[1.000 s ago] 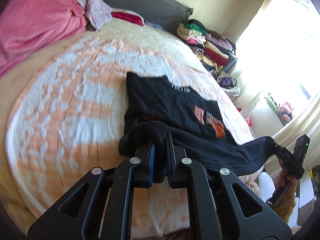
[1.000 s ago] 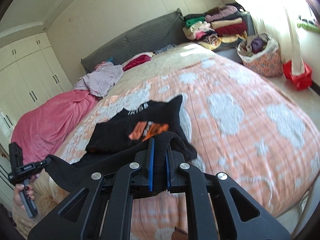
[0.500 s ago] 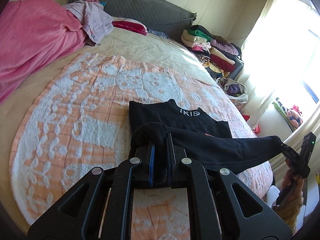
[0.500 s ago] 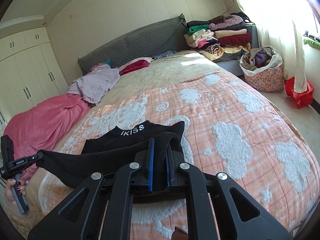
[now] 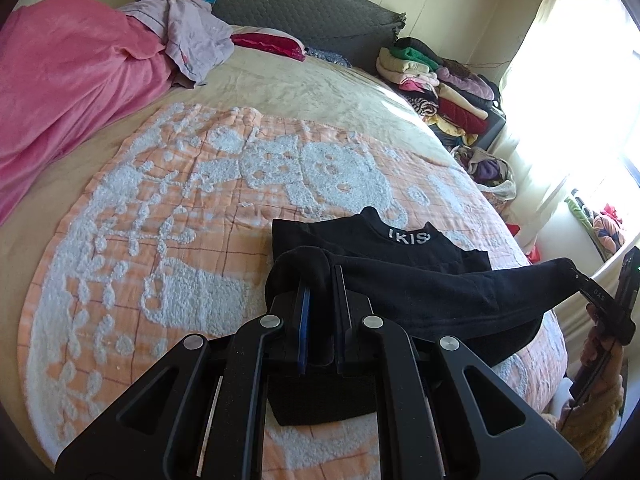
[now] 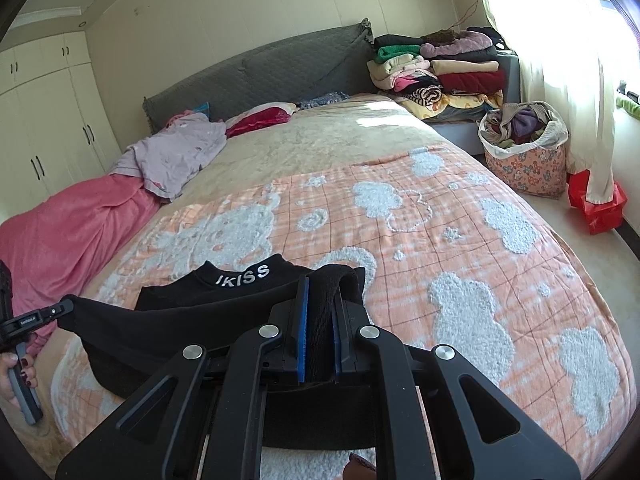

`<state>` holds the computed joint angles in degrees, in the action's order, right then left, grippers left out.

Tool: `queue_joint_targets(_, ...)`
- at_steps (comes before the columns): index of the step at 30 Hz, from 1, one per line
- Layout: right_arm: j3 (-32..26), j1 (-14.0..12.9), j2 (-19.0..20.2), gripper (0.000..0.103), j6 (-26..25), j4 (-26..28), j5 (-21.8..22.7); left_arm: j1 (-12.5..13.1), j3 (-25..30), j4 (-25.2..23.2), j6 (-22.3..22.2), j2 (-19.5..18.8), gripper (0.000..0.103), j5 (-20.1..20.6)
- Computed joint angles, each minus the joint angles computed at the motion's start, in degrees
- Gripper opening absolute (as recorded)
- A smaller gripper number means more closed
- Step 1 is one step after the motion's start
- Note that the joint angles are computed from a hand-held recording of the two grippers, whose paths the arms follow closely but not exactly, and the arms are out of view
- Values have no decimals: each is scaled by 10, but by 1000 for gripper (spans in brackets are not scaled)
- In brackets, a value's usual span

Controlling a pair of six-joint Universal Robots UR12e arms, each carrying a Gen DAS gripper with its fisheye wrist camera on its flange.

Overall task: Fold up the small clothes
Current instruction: 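Lift the hem with both tools and fold it toward the collar, then open both tools to release the folded hem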

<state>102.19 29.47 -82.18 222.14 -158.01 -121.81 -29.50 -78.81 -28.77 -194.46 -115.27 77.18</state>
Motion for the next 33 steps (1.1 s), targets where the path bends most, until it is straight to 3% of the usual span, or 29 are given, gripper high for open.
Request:
queue_joint_targets(14,-12,-30,25,8,18,43,34,0,52,-44,6,-49,4,17)
queue_joint_targets(25,-16,-39,38,9,41,75,39,-2,65,-60,14,-63,6,30)
queue_joint_targets(28,-18,-37,40,19,41,86,32,-1,63,-59,14,-63,7,32)
queue_joint_targets(29,-20,-34,41,28,42,92,19,-2,64,-59,14,-64,9,36)
queue_joint_targets(30,-21,-31,42,47,42,95,3,-3,64,-58,15,-65,17,45)
queue_joint_targets(31,-21,-27,42,55,41,96,-12,-6,63,-52,18,-64,23,65)
queue_joint_targets(33,-20,-24,40,55,40,96,-24,-5,59,-43,19,-61,28,74)
